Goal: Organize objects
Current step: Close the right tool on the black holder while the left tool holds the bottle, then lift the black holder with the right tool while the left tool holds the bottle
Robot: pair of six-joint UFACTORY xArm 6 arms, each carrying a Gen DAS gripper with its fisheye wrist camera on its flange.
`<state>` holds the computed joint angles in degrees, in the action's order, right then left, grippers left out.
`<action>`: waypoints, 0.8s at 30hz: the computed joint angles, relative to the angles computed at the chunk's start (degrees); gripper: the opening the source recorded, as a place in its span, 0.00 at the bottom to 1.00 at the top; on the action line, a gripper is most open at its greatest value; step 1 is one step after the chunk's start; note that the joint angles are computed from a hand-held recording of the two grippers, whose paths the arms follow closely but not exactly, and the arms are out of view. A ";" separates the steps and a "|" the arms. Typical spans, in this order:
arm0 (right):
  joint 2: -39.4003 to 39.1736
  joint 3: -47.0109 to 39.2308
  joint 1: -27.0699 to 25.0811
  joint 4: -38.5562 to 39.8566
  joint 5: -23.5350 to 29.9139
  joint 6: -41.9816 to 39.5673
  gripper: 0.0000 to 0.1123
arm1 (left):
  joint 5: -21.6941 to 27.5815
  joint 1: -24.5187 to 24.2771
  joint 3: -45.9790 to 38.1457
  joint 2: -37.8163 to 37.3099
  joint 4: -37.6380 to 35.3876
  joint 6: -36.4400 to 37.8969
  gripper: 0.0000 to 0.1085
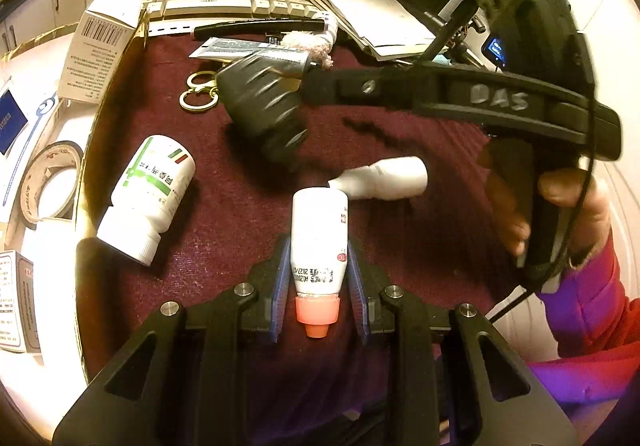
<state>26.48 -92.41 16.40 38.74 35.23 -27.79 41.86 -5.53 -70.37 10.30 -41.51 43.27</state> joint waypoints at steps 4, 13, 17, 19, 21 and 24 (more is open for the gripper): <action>-5.59 7.01 0.80 3.93 -6.04 -1.25 0.53 | 0.12 -0.05 -0.29 0.20 -0.05 0.00 0.24; -4.72 3.27 0.91 12.65 5.54 -10.33 0.60 | 0.24 -0.02 0.31 -0.23 -0.59 0.05 0.24; -0.28 -1.57 2.23 8.92 7.91 -8.90 0.68 | 1.14 0.62 0.64 -0.48 -1.93 0.67 0.24; 2.10 -4.62 2.71 6.86 9.91 -7.94 0.69 | 1.06 0.61 0.59 -0.42 -1.87 0.81 0.24; 4.59 -7.74 3.60 3.01 10.58 -6.53 0.69 | 0.94 0.62 0.64 -0.44 -1.78 0.91 0.24; 6.38 -9.26 5.19 -5.21 8.25 -3.08 0.63 | 1.08 0.66 0.63 -0.43 -1.89 0.91 0.24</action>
